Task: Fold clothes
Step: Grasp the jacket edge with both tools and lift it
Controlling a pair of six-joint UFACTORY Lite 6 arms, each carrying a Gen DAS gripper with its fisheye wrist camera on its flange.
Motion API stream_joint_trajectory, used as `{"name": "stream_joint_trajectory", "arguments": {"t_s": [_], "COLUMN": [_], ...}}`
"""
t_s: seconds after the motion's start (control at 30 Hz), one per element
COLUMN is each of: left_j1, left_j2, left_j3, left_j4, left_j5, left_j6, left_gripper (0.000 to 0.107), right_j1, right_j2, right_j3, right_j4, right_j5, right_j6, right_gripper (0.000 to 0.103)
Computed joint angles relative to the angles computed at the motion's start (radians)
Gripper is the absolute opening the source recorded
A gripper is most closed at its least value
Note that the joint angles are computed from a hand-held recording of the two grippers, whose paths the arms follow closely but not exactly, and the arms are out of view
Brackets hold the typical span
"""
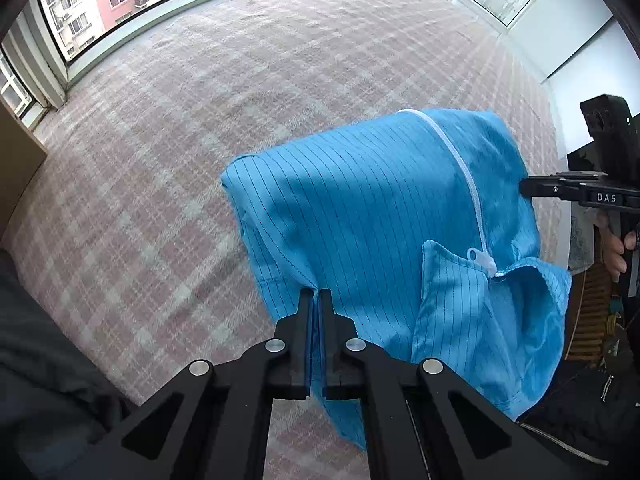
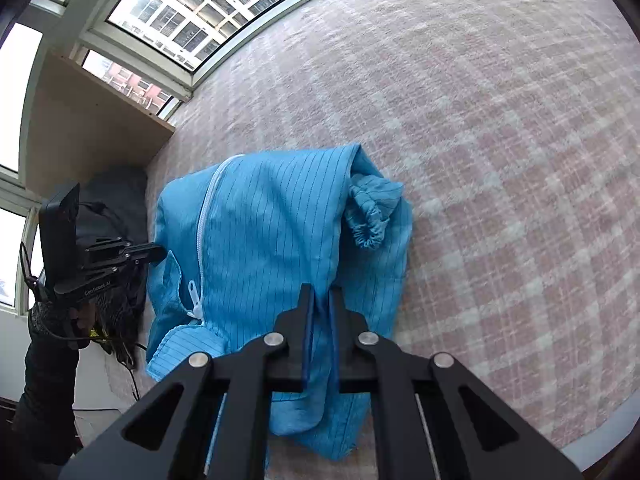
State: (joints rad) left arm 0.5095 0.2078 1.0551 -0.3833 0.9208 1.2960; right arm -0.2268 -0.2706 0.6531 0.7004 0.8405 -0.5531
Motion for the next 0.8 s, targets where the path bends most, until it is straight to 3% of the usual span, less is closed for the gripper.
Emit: {"name": "stream_joint_trajectory", "arguments": {"t_s": [0.13,0.2,0.33,0.47,0.57,0.67,0.8], "left_j1": [-0.039,-0.01,0.059,0.046,-0.04,-0.156,-0.209], "left_j2": [0.039,0.031,-0.006,-0.034,0.078,0.089,0.163], "left_j3": [-0.026,-0.02,0.011,0.074,0.157,0.121,0.126], "left_j4": [0.004,0.0,-0.013,-0.053,-0.094,-0.056,0.0], "left_j5": [-0.066,-0.034,0.041,0.08,0.026,-0.121,-0.201], "left_j6": [-0.022,-0.004,0.036,0.043,0.014,-0.048,-0.093], "left_gripper": [0.003,0.008,0.008,0.006,0.008,0.01,0.01], "right_j1": [0.095,0.063,-0.013,0.133,0.239,0.33,0.339], "right_j2": [0.105,0.062,-0.087,-0.063,0.079,0.195,0.315], "right_j3": [0.064,0.06,0.113,0.203,0.249,0.267,0.288], "right_j4": [-0.166,-0.172,-0.156,-0.215,-0.288,-0.452,-0.598], "right_j5": [-0.064,-0.015,0.108,0.017,-0.071,-0.172,-0.205], "right_j6": [0.148,0.131,0.098,0.172,0.248,0.392,0.494], "right_gripper": [0.008,0.008,0.016,0.022,0.022,0.022,0.022]}}
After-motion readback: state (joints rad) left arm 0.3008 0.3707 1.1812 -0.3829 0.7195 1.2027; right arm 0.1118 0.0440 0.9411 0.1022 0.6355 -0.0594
